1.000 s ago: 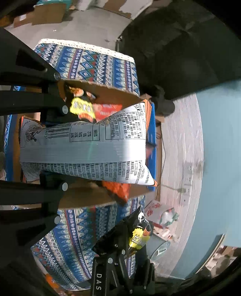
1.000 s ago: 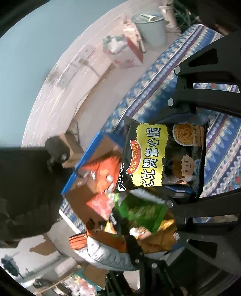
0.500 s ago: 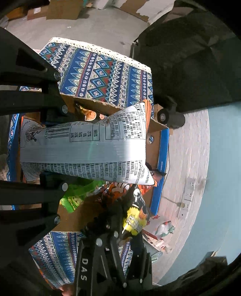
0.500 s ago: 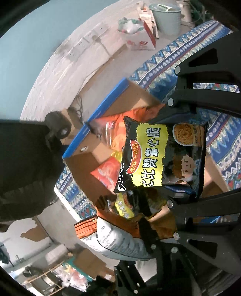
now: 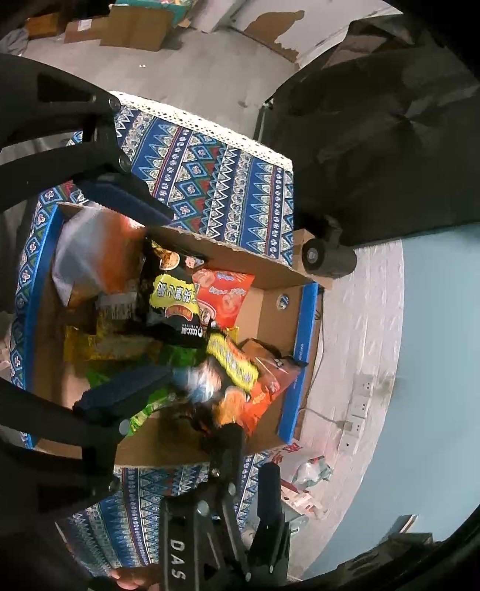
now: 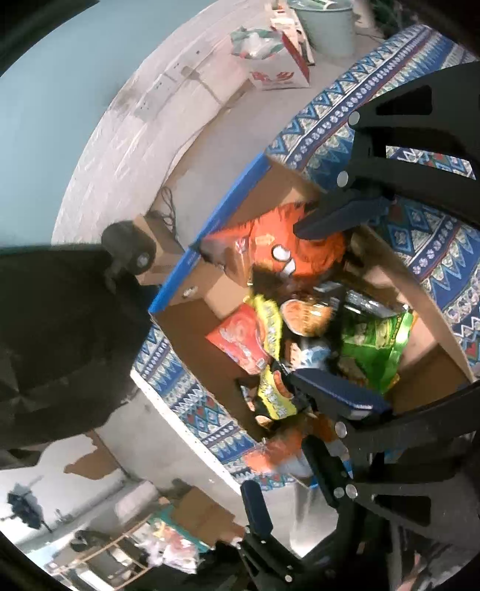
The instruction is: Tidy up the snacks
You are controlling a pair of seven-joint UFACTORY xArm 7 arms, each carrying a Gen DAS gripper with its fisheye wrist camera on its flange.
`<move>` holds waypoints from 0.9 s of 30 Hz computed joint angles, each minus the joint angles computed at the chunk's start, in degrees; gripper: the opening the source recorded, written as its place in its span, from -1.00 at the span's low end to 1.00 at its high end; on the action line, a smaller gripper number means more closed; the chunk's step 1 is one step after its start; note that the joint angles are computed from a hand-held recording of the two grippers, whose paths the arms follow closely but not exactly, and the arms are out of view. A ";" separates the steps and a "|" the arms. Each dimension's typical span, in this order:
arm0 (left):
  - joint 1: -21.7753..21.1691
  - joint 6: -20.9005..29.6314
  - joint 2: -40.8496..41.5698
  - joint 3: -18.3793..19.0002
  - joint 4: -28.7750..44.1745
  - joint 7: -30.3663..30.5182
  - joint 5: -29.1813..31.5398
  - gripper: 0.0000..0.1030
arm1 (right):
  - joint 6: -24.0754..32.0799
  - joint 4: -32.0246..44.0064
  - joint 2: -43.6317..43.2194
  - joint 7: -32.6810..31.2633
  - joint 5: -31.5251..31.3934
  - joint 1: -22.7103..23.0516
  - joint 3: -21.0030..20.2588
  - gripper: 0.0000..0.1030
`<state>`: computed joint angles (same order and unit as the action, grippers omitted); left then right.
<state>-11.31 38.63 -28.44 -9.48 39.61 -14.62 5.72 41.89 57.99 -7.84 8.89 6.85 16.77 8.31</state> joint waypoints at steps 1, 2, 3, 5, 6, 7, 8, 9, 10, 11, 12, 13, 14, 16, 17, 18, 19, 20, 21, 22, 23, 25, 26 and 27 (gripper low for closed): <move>-0.05 0.02 -0.18 -0.18 0.08 -0.03 0.19 0.56 | 0.09 -0.09 -0.40 0.41 -0.29 -0.11 -0.01 0.45; 0.03 0.04 -0.48 -0.63 0.16 -0.22 0.75 0.58 | 0.05 -0.59 -1.34 1.01 -0.71 -0.29 -0.03 0.45; 0.24 0.12 -0.72 -1.12 0.22 -0.55 1.48 0.59 | 0.04 -1.12 -2.31 1.86 -1.26 -0.51 -0.01 0.46; 0.57 0.25 -1.19 -2.20 0.43 -1.36 3.08 0.67 | 0.24 -1.81 -3.80 3.18 -2.00 -0.88 -0.03 0.50; 0.49 0.30 -1.41 -2.38 0.50 -1.54 3.44 0.68 | 0.34 -2.26 -4.75 3.90 -2.40 -1.09 -0.02 0.50; 0.41 0.27 -1.67 -2.64 0.55 -1.79 3.81 0.69 | 0.41 -2.64 -5.45 4.42 -2.73 -1.22 0.02 0.50; 0.32 0.34 -1.92 -2.91 0.66 -2.01 4.19 0.69 | 0.51 -3.15 -6.57 5.44 -3.46 -1.52 0.17 0.51; 0.20 0.36 -2.09 -3.00 0.73 -2.05 4.46 0.69 | 0.57 -3.43 -7.26 5.92 -3.91 -1.67 0.21 0.51; 0.09 0.40 -2.37 -3.23 0.83 -2.17 4.79 0.69 | 0.66 -3.82 -8.12 6.46 -4.56 -1.87 0.33 0.51; 0.09 0.37 -2.58 -3.47 0.87 -2.45 5.12 0.69 | 0.75 -4.09 -8.73 6.86 -5.20 -2.09 0.40 0.52; 0.12 0.24 -2.83 -3.70 0.85 -2.75 5.49 0.70 | 0.78 -4.53 -9.63 7.47 -6.03 -2.36 0.58 0.52; 0.12 0.17 -2.89 -3.88 0.89 -2.97 5.79 0.73 | 0.74 -4.85 -10.23 7.93 -6.63 -2.53 0.73 0.52; 0.08 0.30 -2.94 -4.07 1.14 -3.17 6.02 0.75 | 0.80 -5.23 -11.01 8.58 -7.51 -2.81 0.97 0.52; -0.09 0.41 -3.19 -4.30 1.52 -3.57 6.28 0.75 | 0.91 -5.93 -12.38 9.65 -8.84 -3.26 1.30 0.53; -0.22 0.42 -3.38 -4.23 1.56 -3.57 6.30 0.77 | 0.86 -6.32 -13.01 10.11 -9.36 -3.47 1.39 0.53; -0.31 0.44 -3.65 -4.32 1.51 -3.75 6.35 0.79 | 0.81 -6.76 -13.68 10.51 -9.68 -3.62 1.41 0.53; -0.33 0.35 -3.77 -4.39 1.62 -3.94 6.42 0.83 | 0.82 -7.17 -14.25 10.97 -10.04 -3.79 1.51 0.53; -0.22 0.10 -3.90 -4.52 1.65 -4.25 6.62 0.86 | 0.93 -7.63 -14.87 11.34 -10.31 -3.89 1.59 0.53; 0.04 -0.16 -3.98 -4.86 1.70 -4.81 7.01 0.87 | 1.11 -8.00 -15.42 11.83 -10.69 -4.07 1.75 0.53; 0.16 -0.16 -3.98 -5.03 1.83 -5.08 7.28 0.88 | 1.12 -8.62 -16.10 11.76 -10.77 -4.07 1.60 0.53; 0.13 -0.07 -3.90 -5.13 2.01 -5.26 7.39 0.88 | 1.14 -9.06 -16.68 12.16 -11.19 -4.27 1.78 0.53; 0.14 -0.03 -3.75 -5.39 2.36 -5.73 7.69 0.88 | 1.29 -9.98 -17.92 12.42 -11.81 -4.54 1.92 0.53; 0.11 -0.03 -3.80 -5.45 2.39 -5.88 7.84 0.89 | 1.24 -10.43 -18.41 12.75 -12.17 -4.65 2.17 0.53; 0.05 -0.08 -3.80 -5.53 2.52 -5.98 7.99 0.89 | 1.16 -10.90 -18.93 12.85 -12.35 -4.68 2.22 0.53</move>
<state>-11.26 38.56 -32.24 -15.02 42.14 -20.60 13.71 43.05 47.09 -26.77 21.73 -5.50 12.10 10.53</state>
